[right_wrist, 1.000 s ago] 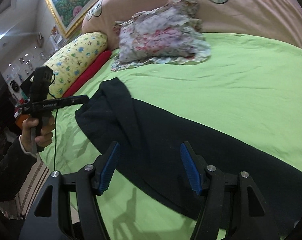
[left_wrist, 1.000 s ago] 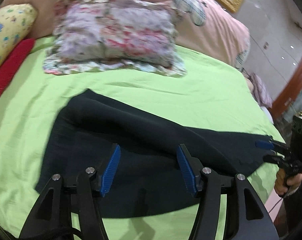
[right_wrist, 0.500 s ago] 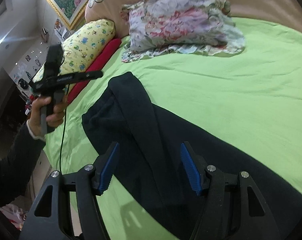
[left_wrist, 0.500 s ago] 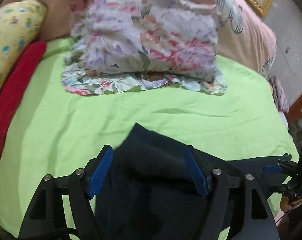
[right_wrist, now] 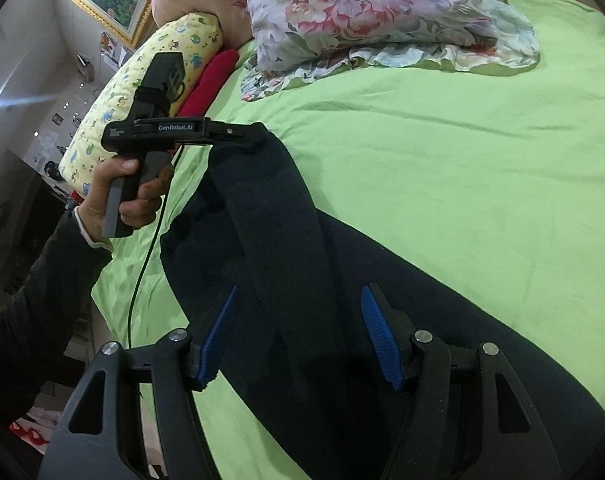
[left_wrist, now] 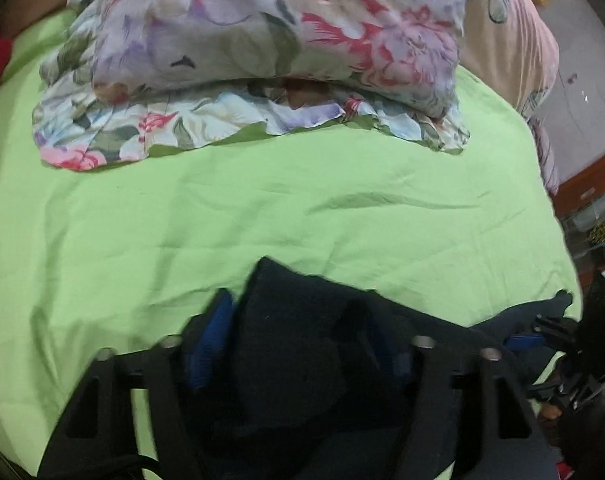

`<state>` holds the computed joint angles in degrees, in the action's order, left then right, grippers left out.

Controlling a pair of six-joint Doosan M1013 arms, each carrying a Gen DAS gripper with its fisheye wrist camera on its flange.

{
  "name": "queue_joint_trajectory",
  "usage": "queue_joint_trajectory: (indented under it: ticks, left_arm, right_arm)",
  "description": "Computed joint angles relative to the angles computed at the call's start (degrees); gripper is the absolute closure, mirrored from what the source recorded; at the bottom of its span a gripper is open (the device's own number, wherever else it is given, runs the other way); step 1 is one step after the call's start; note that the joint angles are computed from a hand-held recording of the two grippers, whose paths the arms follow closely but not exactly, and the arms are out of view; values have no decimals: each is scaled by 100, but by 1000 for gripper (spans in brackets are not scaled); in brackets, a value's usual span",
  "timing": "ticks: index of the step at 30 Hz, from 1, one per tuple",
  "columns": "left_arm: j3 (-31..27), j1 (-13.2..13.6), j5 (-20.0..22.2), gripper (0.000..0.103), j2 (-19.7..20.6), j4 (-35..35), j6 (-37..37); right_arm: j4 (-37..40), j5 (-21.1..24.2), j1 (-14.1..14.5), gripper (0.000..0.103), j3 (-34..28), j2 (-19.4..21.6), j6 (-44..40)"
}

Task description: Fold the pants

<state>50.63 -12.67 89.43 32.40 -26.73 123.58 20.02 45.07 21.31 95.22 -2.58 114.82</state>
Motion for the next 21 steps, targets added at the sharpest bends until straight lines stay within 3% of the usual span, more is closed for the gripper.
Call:
queue_joint_trajectory:
  ticks: [2,4,11,17,18,20,21]
  left_arm:
    - [150,-17,-197,61,-106,107,76]
    - [275,37,-376,64,-201,-26,131]
    - [906,325,-1093,70,-800,-616,692]
    - [1687,713,-1713,74,-1343,-1650,1447]
    - [1829,807,-1768,77,-1409,-1889,1604]
    - [2014,948,-1806,96,-1481,-2156,1696]
    - [2093,1038,-1767,96,-1489,-2293,1667]
  right_arm:
    - [-223,61,47,77,-46,25,104]
    - [-303,124,58,97,-67,44,214]
    - [-1182,-168,435,97,-128,-60,506]
    - [-1524,-250,762,97,-180,-101,466]
    - [-1601,-238,810,97,-184,-99,526]
    - [-1580,-199,872,97,-182,-78,525]
    - [-1607,-170,906,97,-177,-68,550]
